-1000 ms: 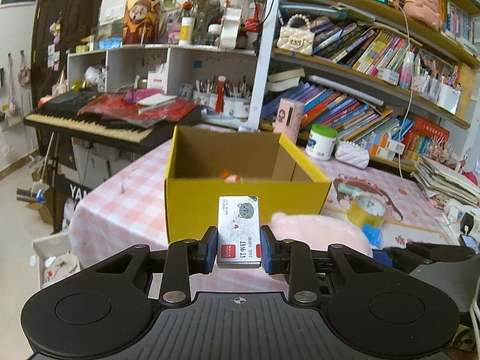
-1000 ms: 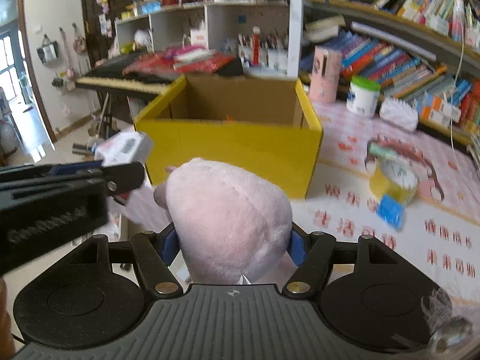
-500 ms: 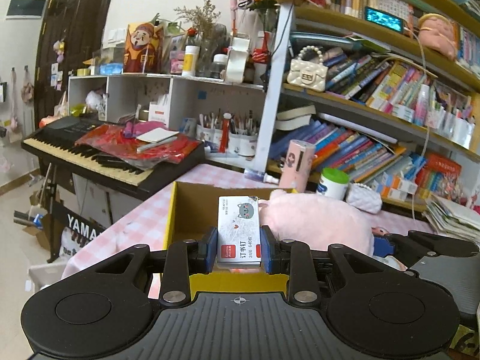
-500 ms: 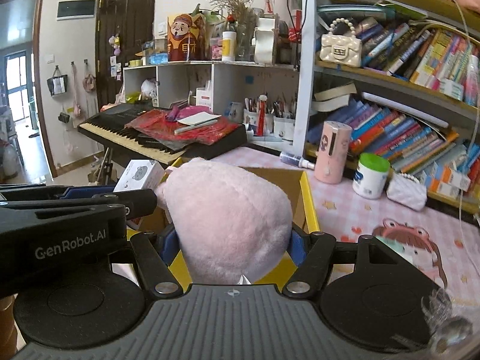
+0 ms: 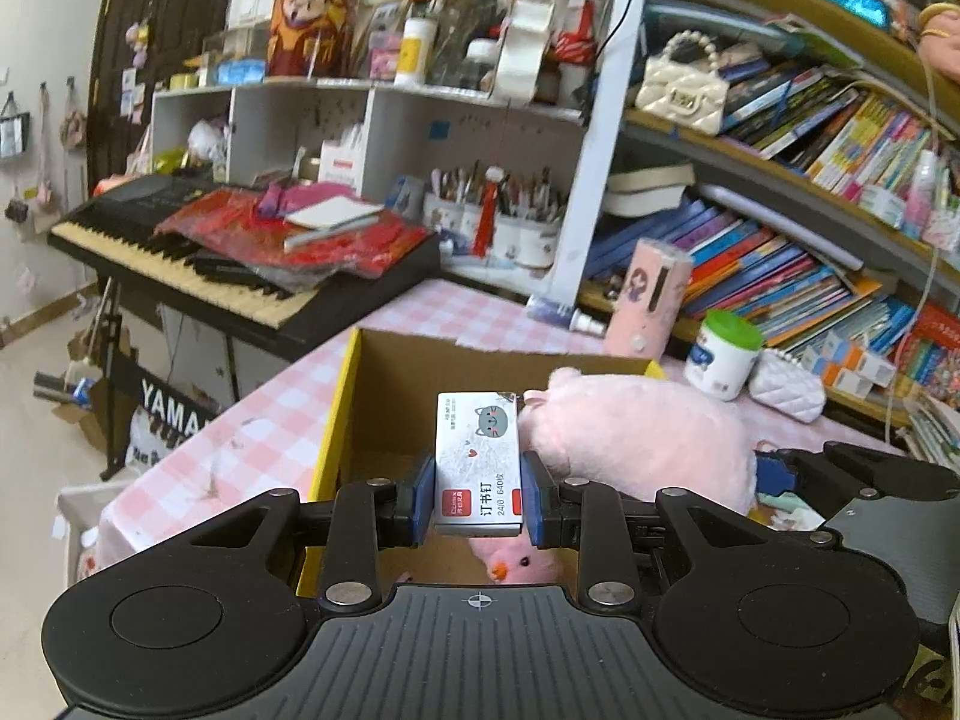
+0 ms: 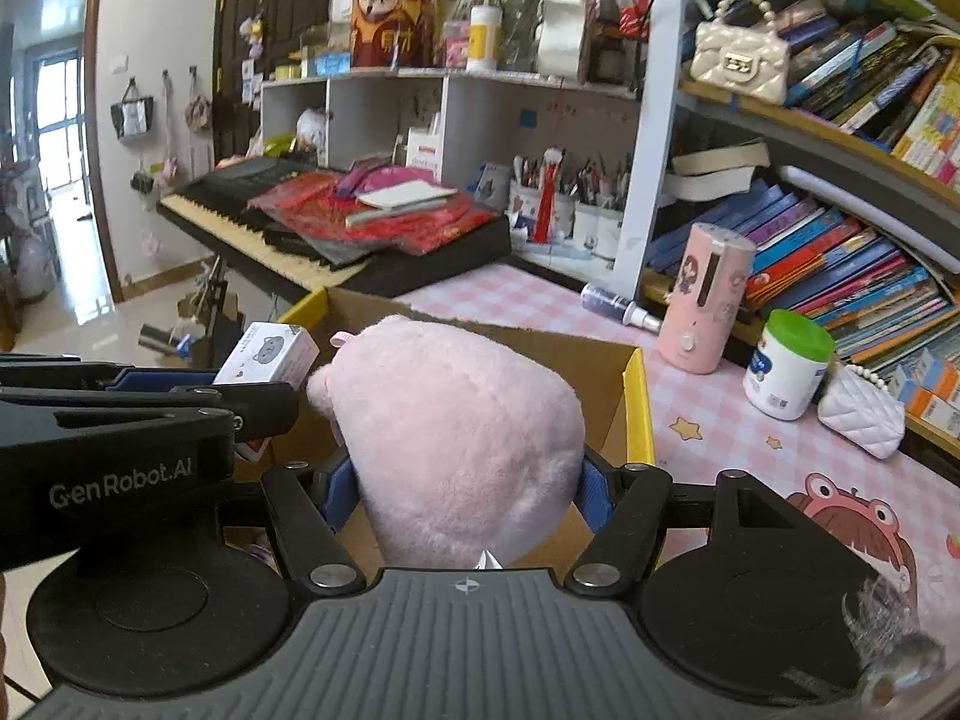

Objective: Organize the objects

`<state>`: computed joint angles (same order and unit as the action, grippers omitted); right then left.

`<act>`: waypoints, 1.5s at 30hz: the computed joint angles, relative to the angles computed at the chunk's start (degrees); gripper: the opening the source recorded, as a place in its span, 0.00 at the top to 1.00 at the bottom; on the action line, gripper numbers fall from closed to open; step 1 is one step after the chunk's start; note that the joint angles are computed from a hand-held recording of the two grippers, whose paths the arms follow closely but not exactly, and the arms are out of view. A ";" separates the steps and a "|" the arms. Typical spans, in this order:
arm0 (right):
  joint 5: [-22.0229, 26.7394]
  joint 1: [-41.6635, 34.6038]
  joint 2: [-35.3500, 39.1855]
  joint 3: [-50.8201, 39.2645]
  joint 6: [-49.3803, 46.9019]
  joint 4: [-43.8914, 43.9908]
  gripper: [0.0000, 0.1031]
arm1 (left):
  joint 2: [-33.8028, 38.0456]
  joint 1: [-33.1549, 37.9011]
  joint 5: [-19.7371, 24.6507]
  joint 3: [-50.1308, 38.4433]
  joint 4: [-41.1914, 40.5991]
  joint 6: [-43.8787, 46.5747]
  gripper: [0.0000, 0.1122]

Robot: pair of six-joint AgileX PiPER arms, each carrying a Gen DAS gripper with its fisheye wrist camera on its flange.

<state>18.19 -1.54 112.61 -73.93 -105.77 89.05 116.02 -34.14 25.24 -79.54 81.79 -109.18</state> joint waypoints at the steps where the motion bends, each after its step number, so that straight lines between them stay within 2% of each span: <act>1: 0.12 -0.01 0.98 -1.29 2.49 -2.97 0.35 | 0.73 0.38 -0.21 -0.99 -2.38 2.24 0.75; 5: 0.74 0.21 5.02 -6.76 13.86 -16.61 0.35 | 3.77 1.60 -0.28 -5.17 -12.86 12.79 0.75; 12: 2.68 0.67 9.95 -13.34 30.29 -36.27 0.35 | 7.21 2.48 0.43 -9.62 -22.96 22.13 0.75; 15: 5.76 0.40 12.04 -17.02 36.95 -42.25 0.34 | 8.45 2.78 0.82 -11.53 -26.03 25.30 0.75; 19: 7.42 0.41 13.45 -19.44 40.04 -45.53 0.33 | 9.94 2.97 1.63 -13.83 -30.29 29.81 0.75; 27: 7.83 0.40 13.78 -20.06 40.23 -46.28 0.31 | 11.75 3.11 2.87 -16.59 -33.51 31.95 0.75; 33: 7.78 0.24 13.70 -19.79 39.58 -45.61 0.30 | 11.24 2.36 3.24 -15.42 -29.55 27.41 0.74; 36: 8.10 0.03 13.54 -19.76 39.86 -44.94 0.28 | 10.06 1.56 3.18 -13.45 -23.51 21.29 0.68; 38: 7.94 -0.37 12.93 -18.63 37.85 -42.11 0.27 | 8.72 1.02 2.63 -11.08 -17.09 14.35 0.50; 41: 6.66 -0.65 11.50 -16.14 34.75 -38.25 0.25 | 6.99 -0.26 4.42 -8.20 -8.20 4.70 0.43; 45: 3.74 -1.35 8.04 -9.85 18.11 -21.63 0.18 | 4.81 -1.25 5.23 -4.80 -0.94 -3.28 0.38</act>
